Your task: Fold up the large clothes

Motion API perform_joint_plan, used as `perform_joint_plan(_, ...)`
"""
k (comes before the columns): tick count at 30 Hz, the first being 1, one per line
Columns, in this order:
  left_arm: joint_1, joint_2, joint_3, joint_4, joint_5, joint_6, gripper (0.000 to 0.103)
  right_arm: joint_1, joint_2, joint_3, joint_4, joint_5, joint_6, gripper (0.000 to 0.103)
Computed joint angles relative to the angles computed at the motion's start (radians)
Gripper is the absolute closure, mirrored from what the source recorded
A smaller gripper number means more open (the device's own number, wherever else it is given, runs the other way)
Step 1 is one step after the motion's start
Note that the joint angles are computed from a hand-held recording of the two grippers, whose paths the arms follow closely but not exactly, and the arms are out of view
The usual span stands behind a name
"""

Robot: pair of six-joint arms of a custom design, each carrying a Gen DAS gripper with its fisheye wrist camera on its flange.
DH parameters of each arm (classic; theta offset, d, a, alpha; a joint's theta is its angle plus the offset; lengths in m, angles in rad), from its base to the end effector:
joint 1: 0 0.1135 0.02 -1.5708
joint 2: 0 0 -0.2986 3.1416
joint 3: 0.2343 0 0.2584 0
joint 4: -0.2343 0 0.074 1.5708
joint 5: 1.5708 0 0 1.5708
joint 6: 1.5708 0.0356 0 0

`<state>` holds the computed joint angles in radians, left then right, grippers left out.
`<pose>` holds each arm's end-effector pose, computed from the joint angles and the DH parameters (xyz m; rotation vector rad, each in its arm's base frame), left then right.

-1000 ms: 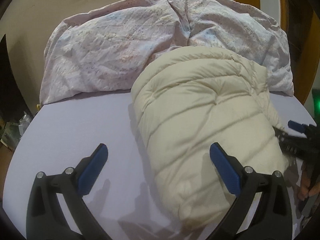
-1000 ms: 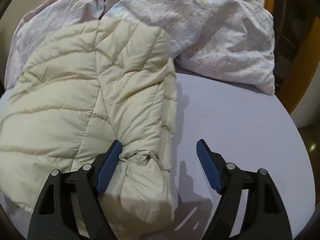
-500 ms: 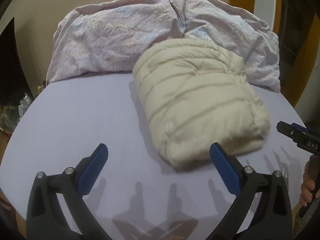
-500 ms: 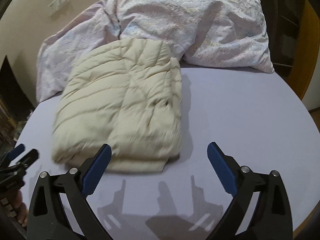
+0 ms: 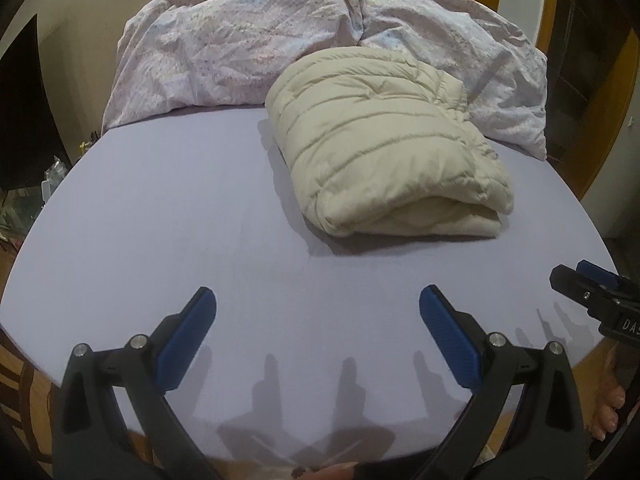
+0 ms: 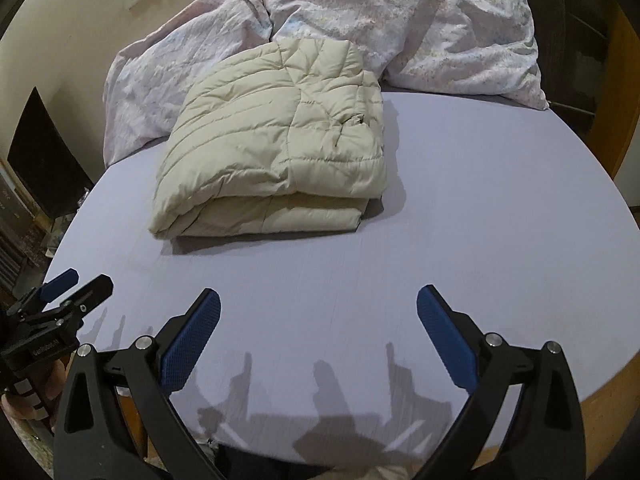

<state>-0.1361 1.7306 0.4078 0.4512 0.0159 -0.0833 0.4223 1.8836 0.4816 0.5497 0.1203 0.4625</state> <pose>0.2554 -0.0356 0.0955 0.0717 2.4447 -0.1170 0.2619 0.1130 0.0776 0.1038 2.4292 0.2585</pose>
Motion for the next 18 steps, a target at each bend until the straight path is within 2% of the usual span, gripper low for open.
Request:
perform_joint_plan(3, -0.002, -0.046, -0.012, -0.042, 0.027, -0.009, 0.002, 0.024, -0.042, -0.024, -0.004, 0.013, 0.017, 0.003)
perform_joint_plan(9, -0.049, -0.156, -0.011, -0.148, -0.014, -0.013, 0.002, 0.048, -0.128, -0.06, -0.018, 0.021, 0.043, 0.003)
perform_joint_plan(18, -0.077, -0.252, -0.018, -0.23, -0.033, -0.032, 0.002, 0.057, -0.201, -0.093, -0.038, 0.013, 0.064, 0.003)
